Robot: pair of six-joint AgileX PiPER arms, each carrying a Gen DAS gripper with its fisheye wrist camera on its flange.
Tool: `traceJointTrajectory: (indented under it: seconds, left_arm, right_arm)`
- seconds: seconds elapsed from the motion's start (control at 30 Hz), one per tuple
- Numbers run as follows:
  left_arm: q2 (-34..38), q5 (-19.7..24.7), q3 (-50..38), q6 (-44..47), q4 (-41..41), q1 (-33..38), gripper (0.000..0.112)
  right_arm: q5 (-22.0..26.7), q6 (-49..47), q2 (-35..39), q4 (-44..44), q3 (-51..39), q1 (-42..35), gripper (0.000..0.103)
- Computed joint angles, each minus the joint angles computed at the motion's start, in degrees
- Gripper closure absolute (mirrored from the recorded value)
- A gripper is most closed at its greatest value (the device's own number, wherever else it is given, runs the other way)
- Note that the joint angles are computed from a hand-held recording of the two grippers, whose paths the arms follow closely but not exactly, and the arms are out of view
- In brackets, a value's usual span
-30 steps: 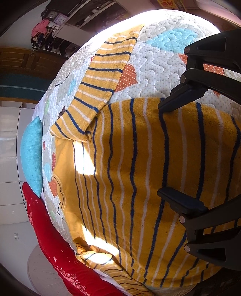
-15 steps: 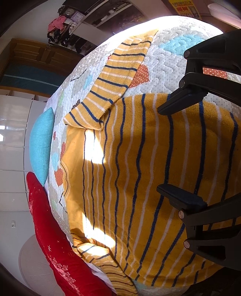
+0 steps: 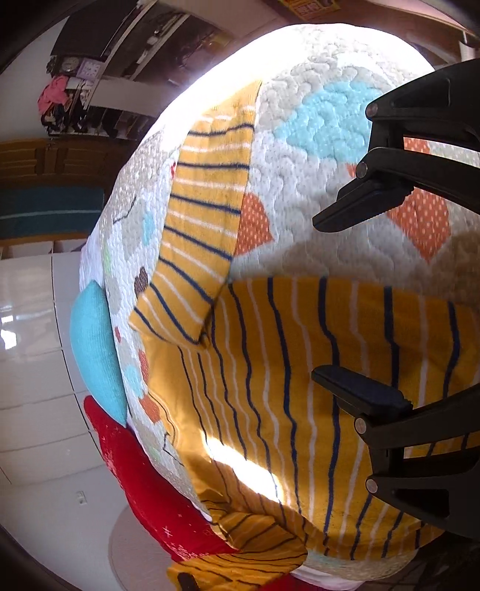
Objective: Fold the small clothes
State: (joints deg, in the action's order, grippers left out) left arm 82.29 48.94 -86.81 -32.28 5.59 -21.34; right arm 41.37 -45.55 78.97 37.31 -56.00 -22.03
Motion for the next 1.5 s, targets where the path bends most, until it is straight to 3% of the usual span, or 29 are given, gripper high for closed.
traceJointTrajectory:
  seconds: [0.17,0.3,0.37,0.4,0.43,0.53,0.7,0.8,0.87,0.97,1.0,1.1,1.2,1.37,1.43,1.5]
  left_arm:
    - [18.54,-0.63,-14.4,2.67,-4.89,-8.78,0.1]
    - [27.47,4.77,-22.2,0.5,-1.85,-12.47,0.08]
    - [23.91,1.69,-16.09,2.39,-6.52,-11.56,0.067]
    - [21.34,0.07,-12.47,2.31,-6.9,-11.53,0.055]
    - [18.52,-0.92,-8.99,0.56,-4.99,-11.88,0.047]
    - [10.46,-0.48,0.09,-8.46,5.75,-13.77,0.037]
    - [0.52,1.92,13.49,-17.13,12.98,-12.35,0.035]
    - [-1.69,4.02,19.22,-22.18,16.25,-10.62,0.035]
    - [-3.83,2.95,23.09,-23.05,15.31,-8.48,0.035]
    - [-6.15,2.1,26.55,-23.46,14.22,-6.25,0.035]
    - [-6.78,2.04,27.25,-23.48,14.14,-5.86,0.035]
    - [-8.99,1.97,28.39,-22.07,12.03,-4.79,0.035]
    - [-10.83,1.23,29.01,-21.66,9.51,-4.53,0.034]
    - [-9.87,0.8,28.41,-23.89,9.96,-7.3,0.032]
    - [-9.52,1.56,27.98,-25.2,11.35,-8.66,0.032]
    - [-10.17,1.65,28.2,-25.25,10.98,-8.64,0.032]
  right_arm:
    - [2.13,-3.71,1.8,2.29,-0.89,-8.71,0.024]
    - [4.6,-5.29,3.87,3.61,-2.7,-13.51,0.024]
    - [5.21,-6.14,4.5,4.16,-3.65,-14.45,0.024]
    - [5.64,-6.79,4.67,4.6,-4.02,-14.85,0.024]
    - [6.07,-7.15,4.99,4.99,-4.61,-14.77,0.024]
    - [8.55,-7.72,6.12,6.92,-6.79,-13.29,0.024]
    - [12.79,-8.58,9.59,14.82,-10.8,-6.51,0.023]
    - [12.47,-9.91,12.56,19.35,-13.13,-1.19,0.024]
    - [10.72,-6.46,16.44,18.02,-16.38,2.53,0.024]
    - [4.46,6.38,22.09,6.4,-20.81,6.47,0.024]
    - [4.86,7.48,23.54,5.59,-21.29,5.35,0.025]
    - [12.15,2.03,24.3,13.05,-21.28,-2.95,0.025]
    - [12.59,1.21,22.83,12.84,-19.51,-9.95,0.018]
    - [17.76,1.56,27.94,15.7,-23.64,-17.99,0.018]
    - [17.24,3.83,29.28,16.28,-26.0,-17.88,0.018]
    - [13.31,5.18,30.12,17.51,-26.66,-17.38,0.018]
